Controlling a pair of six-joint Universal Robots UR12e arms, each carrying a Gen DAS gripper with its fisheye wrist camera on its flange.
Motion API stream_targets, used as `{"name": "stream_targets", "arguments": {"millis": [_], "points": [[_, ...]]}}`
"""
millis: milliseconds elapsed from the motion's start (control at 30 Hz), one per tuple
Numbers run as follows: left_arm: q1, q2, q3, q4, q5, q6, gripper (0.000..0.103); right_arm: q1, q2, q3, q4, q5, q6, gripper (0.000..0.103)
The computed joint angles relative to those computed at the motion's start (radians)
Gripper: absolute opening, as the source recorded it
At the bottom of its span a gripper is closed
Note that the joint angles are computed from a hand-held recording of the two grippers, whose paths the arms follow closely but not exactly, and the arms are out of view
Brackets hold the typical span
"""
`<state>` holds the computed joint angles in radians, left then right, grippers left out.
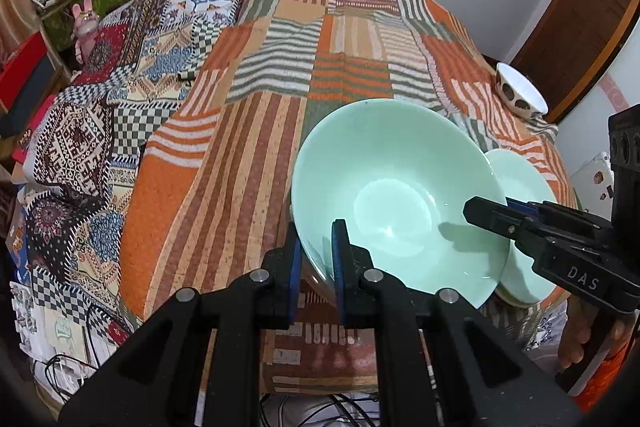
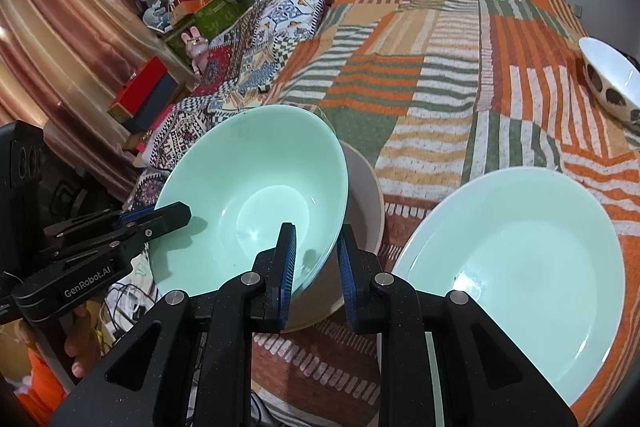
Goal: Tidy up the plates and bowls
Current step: 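Lower the mint green bowl into the pink bowl and open both grippers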
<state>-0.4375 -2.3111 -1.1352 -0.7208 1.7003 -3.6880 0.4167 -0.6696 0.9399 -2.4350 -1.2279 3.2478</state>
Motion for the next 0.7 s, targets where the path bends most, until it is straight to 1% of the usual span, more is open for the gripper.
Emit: {"name": "stream_targets", "arguments": {"millis": [400,567,700], "points": [[0.006,-0.021,0.014,-0.040,-0.015,0.007,0.012,0.003,0.011,-0.020,0.050,-0.012,-0.004,0.019],[-0.001,-0.030,0.029,-0.055,0.023,0.025,0.012,0.003,0.019,-0.030,0.061,-0.009,-0.005,0.019],[-0.005,-0.038,0.044,-0.071,0.049,0.036,0.012,0.003,0.021,-0.033,0.062,-0.002,-0.009,0.022]]}}
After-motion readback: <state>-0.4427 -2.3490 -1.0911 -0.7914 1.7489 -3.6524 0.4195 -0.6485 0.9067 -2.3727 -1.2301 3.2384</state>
